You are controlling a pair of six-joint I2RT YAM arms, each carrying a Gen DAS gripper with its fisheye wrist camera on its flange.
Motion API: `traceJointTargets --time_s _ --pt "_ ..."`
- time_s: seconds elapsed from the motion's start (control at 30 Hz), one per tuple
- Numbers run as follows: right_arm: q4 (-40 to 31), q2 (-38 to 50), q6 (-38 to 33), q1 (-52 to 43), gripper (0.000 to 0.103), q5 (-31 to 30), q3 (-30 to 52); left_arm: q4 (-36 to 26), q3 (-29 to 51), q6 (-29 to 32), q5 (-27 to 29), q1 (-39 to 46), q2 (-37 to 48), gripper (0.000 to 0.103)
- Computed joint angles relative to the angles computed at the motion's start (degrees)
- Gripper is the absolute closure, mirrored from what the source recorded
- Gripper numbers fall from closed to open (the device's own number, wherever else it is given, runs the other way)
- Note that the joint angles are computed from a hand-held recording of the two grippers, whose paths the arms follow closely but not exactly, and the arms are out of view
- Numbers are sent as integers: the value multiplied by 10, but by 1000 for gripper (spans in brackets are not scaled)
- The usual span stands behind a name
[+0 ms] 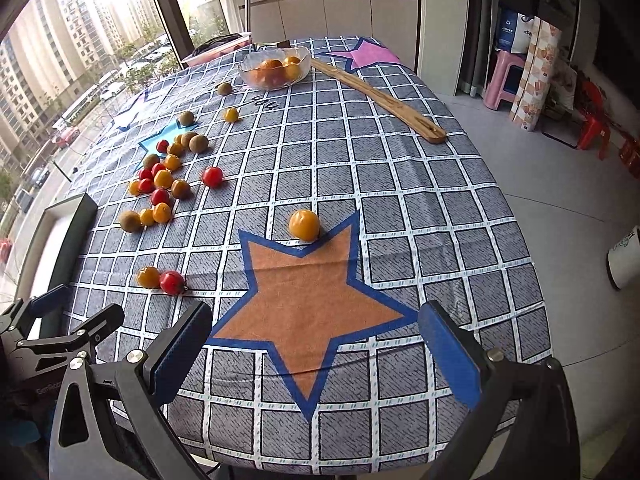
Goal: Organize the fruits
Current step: 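Move both tools over the scattered tomatoes toward a yellow tomato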
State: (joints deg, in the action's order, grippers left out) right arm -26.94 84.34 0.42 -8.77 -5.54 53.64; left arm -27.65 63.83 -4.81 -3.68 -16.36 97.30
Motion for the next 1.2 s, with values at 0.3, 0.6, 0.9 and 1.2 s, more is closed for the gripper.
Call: traceJointTargets --time_s 0.3,0.6,0.9,1.2 --pt "-3 3 1 8 0 3 4 -2 -2 1 -4 3 -3 0" --pt "-1 11 1 8 0 5 7 -1 1 2 -6 2 2 0" --pt "2 17 -1 12 0 7 10 -4 9 3 -12 2 16 0" --pt "-1 21 -2 7 0 3 11 -3 12 2 -16 -2 23 0"
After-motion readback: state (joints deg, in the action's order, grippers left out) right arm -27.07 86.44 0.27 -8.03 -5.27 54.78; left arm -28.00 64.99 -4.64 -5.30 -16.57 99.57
